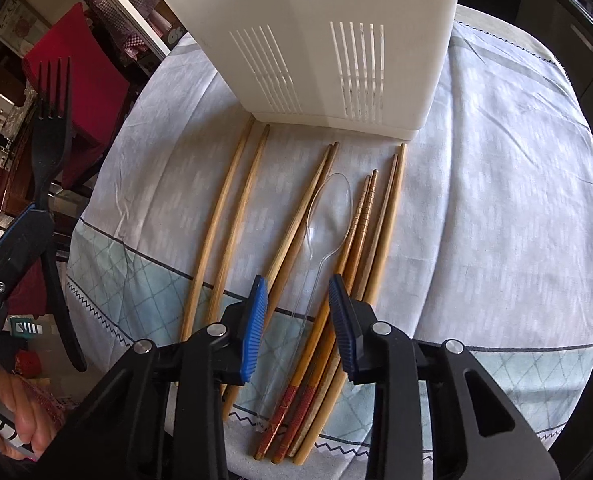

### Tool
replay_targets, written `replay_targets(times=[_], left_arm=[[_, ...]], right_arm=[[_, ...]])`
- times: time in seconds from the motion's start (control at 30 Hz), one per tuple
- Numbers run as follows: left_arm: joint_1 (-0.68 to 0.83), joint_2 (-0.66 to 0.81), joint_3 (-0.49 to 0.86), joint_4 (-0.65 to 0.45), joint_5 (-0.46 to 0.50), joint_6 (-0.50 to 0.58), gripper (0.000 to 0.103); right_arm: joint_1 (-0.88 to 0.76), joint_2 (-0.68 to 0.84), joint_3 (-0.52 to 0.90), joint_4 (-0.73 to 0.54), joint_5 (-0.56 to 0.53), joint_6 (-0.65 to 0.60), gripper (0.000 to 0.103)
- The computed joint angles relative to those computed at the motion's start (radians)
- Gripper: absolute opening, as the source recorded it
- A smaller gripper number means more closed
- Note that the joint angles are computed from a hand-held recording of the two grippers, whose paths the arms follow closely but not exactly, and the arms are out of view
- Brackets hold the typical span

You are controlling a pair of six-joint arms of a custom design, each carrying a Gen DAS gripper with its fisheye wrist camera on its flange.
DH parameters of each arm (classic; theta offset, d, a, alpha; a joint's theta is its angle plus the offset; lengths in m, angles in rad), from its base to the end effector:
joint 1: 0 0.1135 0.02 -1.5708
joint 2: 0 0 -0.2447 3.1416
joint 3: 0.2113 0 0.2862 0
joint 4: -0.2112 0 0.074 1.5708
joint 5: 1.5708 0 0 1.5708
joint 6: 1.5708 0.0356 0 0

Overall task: Organize utensils
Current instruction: 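Lift the black fork with the left gripper while the right gripper grasps the clear spoon, then drop the black fork into the white caddy from the left gripper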

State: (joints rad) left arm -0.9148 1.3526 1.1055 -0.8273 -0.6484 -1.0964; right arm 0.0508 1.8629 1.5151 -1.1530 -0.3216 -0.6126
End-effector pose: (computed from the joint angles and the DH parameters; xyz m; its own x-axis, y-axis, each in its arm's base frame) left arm 0.2011 -0.2261 0.2521 -0.6508 -0.3170 -0.6900 -0.2687 0.9460 -0.1812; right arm 0.3805 0.0306 0.2014 -0.7747 -0.5856 -0.2386 -0.6303 0.7452 0.2177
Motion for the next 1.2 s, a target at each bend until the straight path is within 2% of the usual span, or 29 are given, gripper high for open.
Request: replay_targets(times=[0.17,0.4,0.63,0.73,0.83,0.97,1.1,1.2], left_arm=[[-0.018,-0.009,-0.007,0.002,-0.028,0.003,0.008],[-0.032,-0.019,-0.013,0.009,-0.06,0.015,0.008],[-0.044,-0.026,-0.007,-0.005,-0.105,0.009,0.008],[-0.04,-0.041,-0.014,0.002,-0.124,0.013,0.008],[-0.033,-0.066,-0.029,0.041,-0.153,0.047,0.008],[0.002,-0.113,-0.047,0.174,-0.205,0.184,0.008],[0.098,-0.147,-0.078,0.498,-0.182,0.478,0.008],[0.194,-0.091,-0.052,0.695,-0.103,0.617,0.008]], right_arm=[[0.029,0.0,-0.021,0.041,0.049,0.041,0.019],[0.034,0.015,-0.012,0.033,0.073,0.058,0.018],[0.089,-0.003,-0.056,0.096,0.143,0.081,0.014],[0.078,-0.026,-0.086,0.126,0.119,0.078,0.012],[0.035,-0.043,-0.087,0.115,0.024,0.065,0.01],[-0.048,-0.075,-0.072,0.053,-0.169,0.016,0.01],[-0.113,-0.116,-0.091,0.0,-0.316,-0.053,0.01],[-0.149,-0.132,-0.104,-0.026,-0.371,-0.099,0.01]])
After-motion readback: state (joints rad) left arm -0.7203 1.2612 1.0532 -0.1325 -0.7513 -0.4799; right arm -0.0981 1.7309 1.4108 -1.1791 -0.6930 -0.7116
